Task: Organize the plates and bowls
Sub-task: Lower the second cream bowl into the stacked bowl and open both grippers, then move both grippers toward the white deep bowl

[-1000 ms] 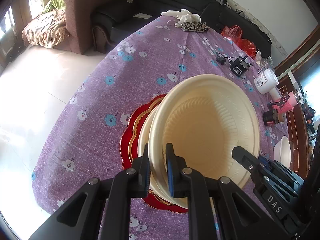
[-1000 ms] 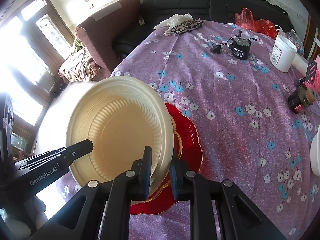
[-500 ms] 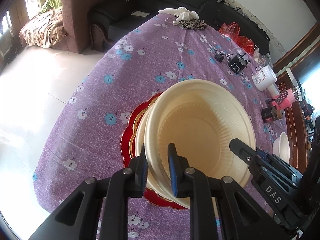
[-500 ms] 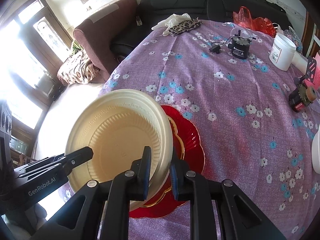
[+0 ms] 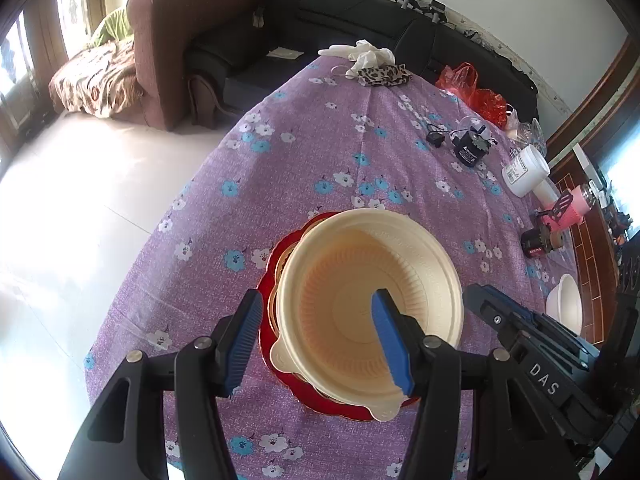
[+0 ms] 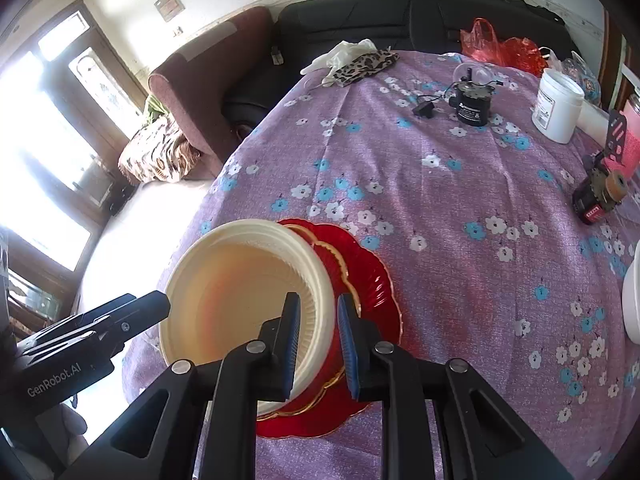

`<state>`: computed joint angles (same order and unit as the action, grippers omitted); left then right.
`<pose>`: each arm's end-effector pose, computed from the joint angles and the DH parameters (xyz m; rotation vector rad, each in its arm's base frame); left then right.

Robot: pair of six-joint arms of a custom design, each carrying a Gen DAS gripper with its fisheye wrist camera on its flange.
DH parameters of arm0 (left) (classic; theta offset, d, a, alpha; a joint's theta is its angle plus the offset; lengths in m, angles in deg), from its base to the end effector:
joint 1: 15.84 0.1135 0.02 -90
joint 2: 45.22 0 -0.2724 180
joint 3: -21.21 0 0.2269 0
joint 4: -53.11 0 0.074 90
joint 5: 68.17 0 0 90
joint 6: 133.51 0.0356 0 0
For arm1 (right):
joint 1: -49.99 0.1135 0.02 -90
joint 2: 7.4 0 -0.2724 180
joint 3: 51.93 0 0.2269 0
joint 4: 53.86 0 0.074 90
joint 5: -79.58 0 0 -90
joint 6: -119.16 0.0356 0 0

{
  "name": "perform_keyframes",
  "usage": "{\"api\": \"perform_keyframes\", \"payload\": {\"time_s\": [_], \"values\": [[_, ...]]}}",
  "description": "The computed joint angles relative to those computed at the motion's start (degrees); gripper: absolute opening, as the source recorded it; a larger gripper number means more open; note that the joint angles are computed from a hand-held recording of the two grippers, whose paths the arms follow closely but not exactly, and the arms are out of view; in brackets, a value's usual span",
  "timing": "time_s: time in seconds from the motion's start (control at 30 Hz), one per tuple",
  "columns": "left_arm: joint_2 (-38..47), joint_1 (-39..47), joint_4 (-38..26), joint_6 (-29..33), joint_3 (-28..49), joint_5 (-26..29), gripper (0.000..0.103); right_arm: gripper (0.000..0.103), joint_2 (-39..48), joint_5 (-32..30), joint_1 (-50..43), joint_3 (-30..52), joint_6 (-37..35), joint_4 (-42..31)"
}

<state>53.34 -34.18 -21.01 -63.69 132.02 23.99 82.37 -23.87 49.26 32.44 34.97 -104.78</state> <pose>0.3166 -0.1063 0.3344 -0.0303 2.6775 -0.2689 0.3051 0.0044 0.2742 0.0545 2.5465 0.3340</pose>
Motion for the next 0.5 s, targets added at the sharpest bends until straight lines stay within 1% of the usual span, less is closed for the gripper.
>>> {"api": "perform_keyframes", "payload": {"time_s": [0.07,0.17,0.2,0.3,0.5], "values": [[-0.2,-1.3,0.2,0.2,0.3,-1.8,0.056,0.021,-0.6,-0.5,-0.8,-0.4,-0.1,0.1],[-0.6,-4.6,0.9,0.8,0.7,-7.0,0.056,0.023,-1.5,-1.1,-2.5,-1.2,-0.1,0.4],[-0.6,-6.2,1.1,1.2,1.1,-9.4,0.058,0.024,-1.9,-1.4,-3.2,-1.6,-0.2,0.5],[-0.4,-9.7,1.5,2.2,1.9,-13.3,0.061,0.027,-2.7,-2.3,-5.8,-2.4,-0.7,0.7],[3.0,-15.3,0.0,2.7,5.8,-16.1,0.062,0.028,-3.7,-4.9,-13.8,-3.9,-3.5,0.3]]}}
